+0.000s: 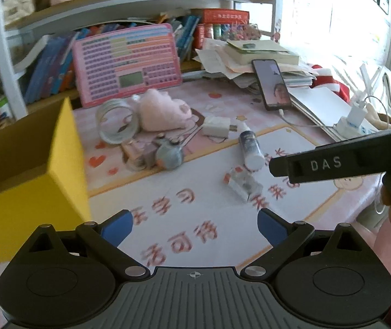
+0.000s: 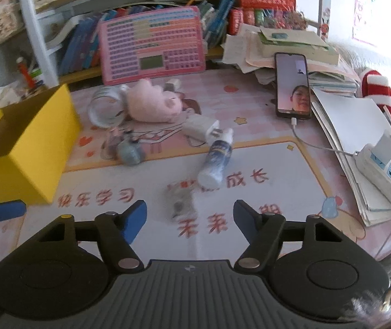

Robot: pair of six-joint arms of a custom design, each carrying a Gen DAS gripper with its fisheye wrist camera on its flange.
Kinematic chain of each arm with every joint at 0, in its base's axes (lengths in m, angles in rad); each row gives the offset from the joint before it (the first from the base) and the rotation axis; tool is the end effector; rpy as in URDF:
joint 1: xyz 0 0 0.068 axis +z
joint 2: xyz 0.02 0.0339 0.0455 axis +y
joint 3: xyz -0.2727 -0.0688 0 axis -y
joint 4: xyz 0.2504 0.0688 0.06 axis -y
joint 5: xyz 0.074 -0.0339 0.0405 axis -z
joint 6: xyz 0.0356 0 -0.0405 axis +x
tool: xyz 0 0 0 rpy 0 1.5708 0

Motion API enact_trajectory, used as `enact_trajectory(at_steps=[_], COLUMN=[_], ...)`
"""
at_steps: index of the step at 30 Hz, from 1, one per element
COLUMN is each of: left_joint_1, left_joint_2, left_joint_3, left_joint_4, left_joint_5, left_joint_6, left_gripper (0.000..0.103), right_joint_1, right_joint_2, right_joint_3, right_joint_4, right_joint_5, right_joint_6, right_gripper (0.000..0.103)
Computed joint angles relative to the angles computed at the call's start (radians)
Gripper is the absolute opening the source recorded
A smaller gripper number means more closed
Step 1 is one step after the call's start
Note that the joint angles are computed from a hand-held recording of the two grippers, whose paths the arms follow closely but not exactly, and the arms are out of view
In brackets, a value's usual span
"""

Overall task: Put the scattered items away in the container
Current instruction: 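Grasp the small white-red card box with the left tool while the right tool grasps the white spray bottle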

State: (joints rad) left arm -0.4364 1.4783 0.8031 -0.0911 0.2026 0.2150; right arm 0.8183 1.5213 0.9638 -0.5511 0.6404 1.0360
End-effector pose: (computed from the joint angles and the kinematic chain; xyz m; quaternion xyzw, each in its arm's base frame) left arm 0.2745 -0.1359 0.1999 0.3304 0.8547 -0.1355 0.3768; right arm 0.2181 0.2019 0.2125 0.1720 0.9106 -0.0100 0.3756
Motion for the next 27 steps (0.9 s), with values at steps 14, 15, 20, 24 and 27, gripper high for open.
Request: enact_trajectory(at_steps=[14,15,20,24,27], left_joint_1=[-0.129,-0.133,-0.156,-0.175,-0.186], left_joint_2=[0.264,0.278,0.351,0.407,0.451], left_joint_3=[0.222,0.234,0.301,0.353,0.395], left_joint_4=[-0.022,-0.025,-0.047,-0.066,-0.086], left_joint_5=[-0.061,-0.064,-0.079,-0.077,-0.079], left_joint_6=[-0.037,-0.039,-0.044,-0.038,-0.045], left_gripper=[0.09,0.09,0.086,0.085,0.082], right_joint_1=[-0.31,-0.325,-0.396,-0.439,-0.458], right_joint_2=[0.048,0.055,0.098,0.144,0.185], right_joint_3=[-0.046,-0.044,-0.031,-0.007,0.013], right_joint_4=[0.198,0.207,0.265,0.305,0.331], right_joint_5=[-0.197,-0.207,-0.287,-0.344,-0.368], right_joint_6=[-0.287,-0.3,-0.367,-0.416,-0.436], right_gripper=[0.061,0.061,0.061,0.061,0.061])
